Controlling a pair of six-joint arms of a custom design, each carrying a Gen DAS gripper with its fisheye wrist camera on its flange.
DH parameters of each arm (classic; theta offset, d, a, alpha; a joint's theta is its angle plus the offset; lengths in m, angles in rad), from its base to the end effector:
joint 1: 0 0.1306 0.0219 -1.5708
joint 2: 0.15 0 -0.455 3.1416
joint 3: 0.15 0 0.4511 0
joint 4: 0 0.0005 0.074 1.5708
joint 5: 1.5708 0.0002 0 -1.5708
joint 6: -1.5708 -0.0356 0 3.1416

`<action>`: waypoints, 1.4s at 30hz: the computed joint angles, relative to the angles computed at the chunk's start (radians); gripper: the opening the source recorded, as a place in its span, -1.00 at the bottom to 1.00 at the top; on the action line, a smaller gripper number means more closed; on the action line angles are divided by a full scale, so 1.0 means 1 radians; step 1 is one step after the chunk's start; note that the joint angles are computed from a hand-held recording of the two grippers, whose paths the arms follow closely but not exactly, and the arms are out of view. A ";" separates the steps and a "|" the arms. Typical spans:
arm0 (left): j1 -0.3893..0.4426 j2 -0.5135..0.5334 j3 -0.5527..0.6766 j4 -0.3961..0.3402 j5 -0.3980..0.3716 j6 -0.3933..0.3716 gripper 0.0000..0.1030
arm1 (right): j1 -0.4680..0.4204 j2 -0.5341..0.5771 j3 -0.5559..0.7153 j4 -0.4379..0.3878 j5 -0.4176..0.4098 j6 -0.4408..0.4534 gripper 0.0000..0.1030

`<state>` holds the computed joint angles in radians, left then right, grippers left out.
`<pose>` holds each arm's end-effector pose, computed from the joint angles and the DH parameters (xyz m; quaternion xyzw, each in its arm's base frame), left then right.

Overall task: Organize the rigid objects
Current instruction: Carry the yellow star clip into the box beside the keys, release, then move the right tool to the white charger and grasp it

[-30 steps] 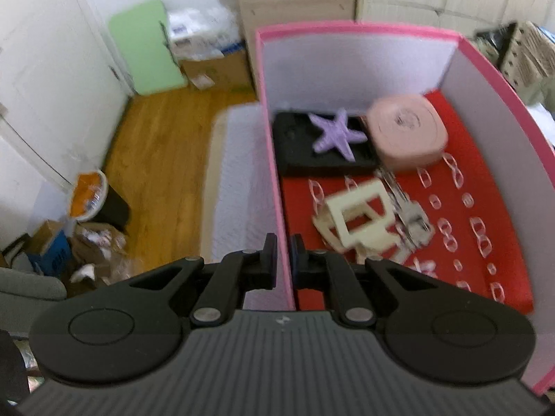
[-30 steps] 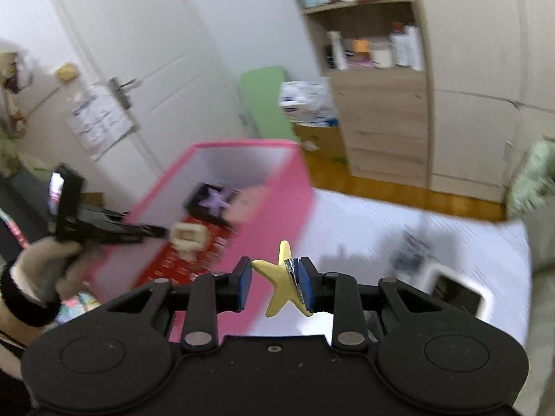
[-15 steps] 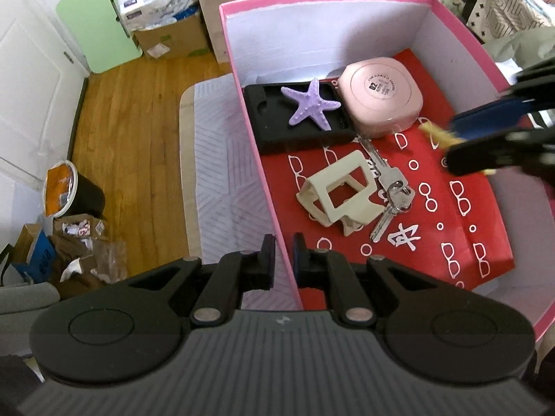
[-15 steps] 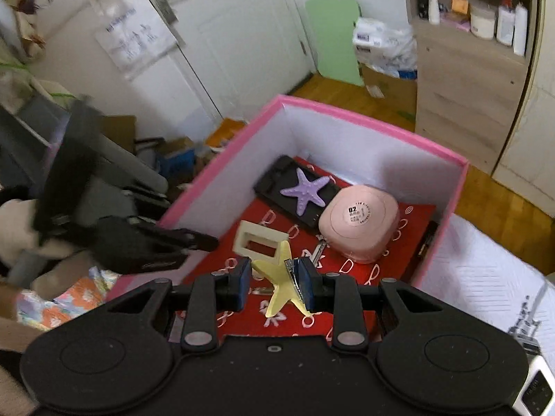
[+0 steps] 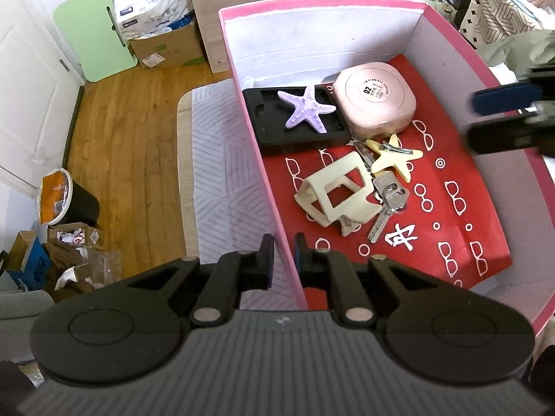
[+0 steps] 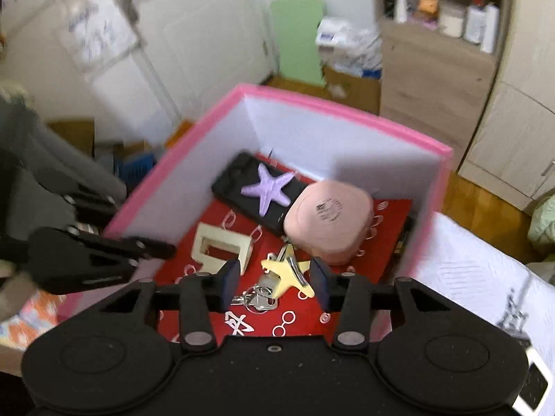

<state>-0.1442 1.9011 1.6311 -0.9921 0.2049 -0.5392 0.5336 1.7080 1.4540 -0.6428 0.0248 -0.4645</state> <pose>0.6914 -0.1082 0.3100 0.3442 0.9208 -0.0691 0.1698 0.5652 0.3323 0.3679 -0.0285 0.9433 0.1480 0.2959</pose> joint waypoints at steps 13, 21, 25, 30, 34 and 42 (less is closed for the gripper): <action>0.005 0.009 0.015 -0.019 0.019 0.008 -0.78 | 0.025 -0.282 -0.344 0.095 0.251 -0.225 0.02; 0.003 0.007 0.013 -0.020 0.009 0.008 -0.78 | 0.049 -0.233 -0.434 0.151 0.263 -0.472 0.16; -0.002 0.009 0.019 -0.027 -0.002 0.004 -0.78 | 0.052 -0.198 -0.441 0.186 0.288 -0.595 0.25; -0.002 0.003 0.008 -0.013 0.000 0.016 -0.78 | 0.095 -0.132 -0.392 0.150 0.428 -0.537 0.27; 0.007 0.002 0.006 -0.011 0.024 0.045 -0.78 | 0.111 -0.083 -0.359 0.137 0.499 -0.465 0.37; 0.009 0.002 0.007 -0.014 0.030 0.059 -0.78 | 0.115 -0.105 -0.384 0.143 0.499 -0.430 0.37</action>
